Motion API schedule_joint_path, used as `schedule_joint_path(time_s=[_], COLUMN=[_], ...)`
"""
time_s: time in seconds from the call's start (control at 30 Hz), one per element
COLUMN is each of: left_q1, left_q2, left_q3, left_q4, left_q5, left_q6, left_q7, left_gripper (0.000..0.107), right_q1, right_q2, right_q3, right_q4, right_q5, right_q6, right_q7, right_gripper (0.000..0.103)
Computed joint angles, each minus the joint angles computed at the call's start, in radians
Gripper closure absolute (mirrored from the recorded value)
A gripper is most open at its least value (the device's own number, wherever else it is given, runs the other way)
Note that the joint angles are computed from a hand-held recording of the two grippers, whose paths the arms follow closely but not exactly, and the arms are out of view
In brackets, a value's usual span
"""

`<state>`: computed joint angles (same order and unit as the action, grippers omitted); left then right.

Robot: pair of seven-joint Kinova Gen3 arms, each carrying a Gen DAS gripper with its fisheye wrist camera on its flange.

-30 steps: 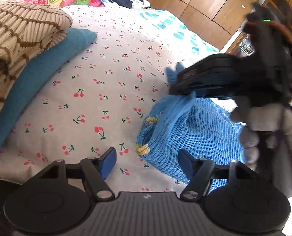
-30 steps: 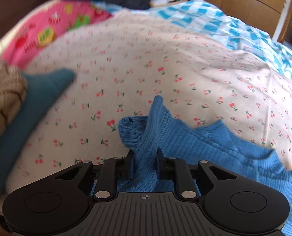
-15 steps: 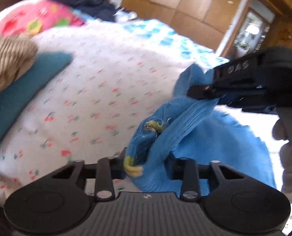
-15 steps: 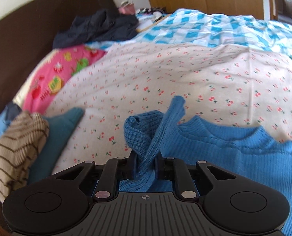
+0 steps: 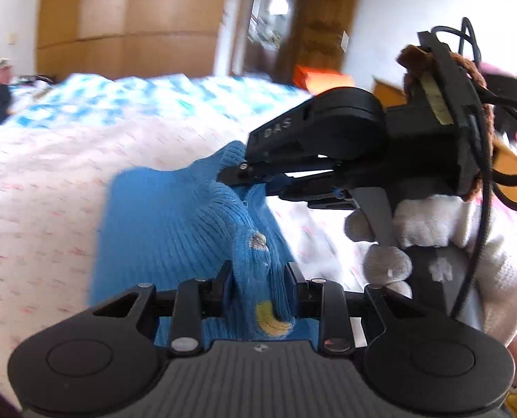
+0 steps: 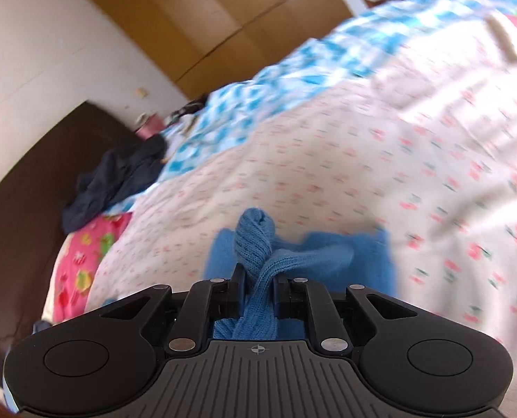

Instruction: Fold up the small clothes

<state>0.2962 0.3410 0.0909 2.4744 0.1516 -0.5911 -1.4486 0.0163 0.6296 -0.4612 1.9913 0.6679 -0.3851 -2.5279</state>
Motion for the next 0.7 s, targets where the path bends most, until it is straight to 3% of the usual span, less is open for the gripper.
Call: schedule_joint_path(time_s=[0.13,0.23,0.37,0.57,0.63,0.7], left_q1=[0.091,0.169,0.256,0.361,0.344,0.308], left_q2=[0.057,0.069,0.074,0.084,0.083,0.08], left_q3=[-0.033,-0.083,-0.132,-0.171,-0.152,-0.127], left_q4=[-0.085,-0.104,-0.126,-0.131,-0.12,-0.114], left_q5=[0.086,0.157,0.27,0.42,0.42,0.4], left_q6=[0.132,0.16,0.175,0.151,0.137,0.134], left_q7=[-0.085,-0.162,-0.249,-0.385,-0.399,-0.389], left_gripper=[0.079,0.079,0.078,0.077,0.075,0.075], right_q1=[0.046,0.114,0.151,0.149,0.155,0.152], right_q2=[0.087,0.16,0.181,0.203,0.215,0.221], right_q3=[0.04,0.014,0.017,0.057,0.068,0.083], right_q4=[0.063,0.062,0.047,0.033,0.028,0.024], right_q5=[-0.028,0.064,0.191,0.295,0.332,0.359], right_q6=[-0.131,-0.182,-0.235,-0.302,-0.345,-0.38], right_q7=[-0.021,-0.095,-0.179,-0.277,-0.306,-0.328], right_gripper=[0.09,0.09,0.083,0.063,0.048,0.047])
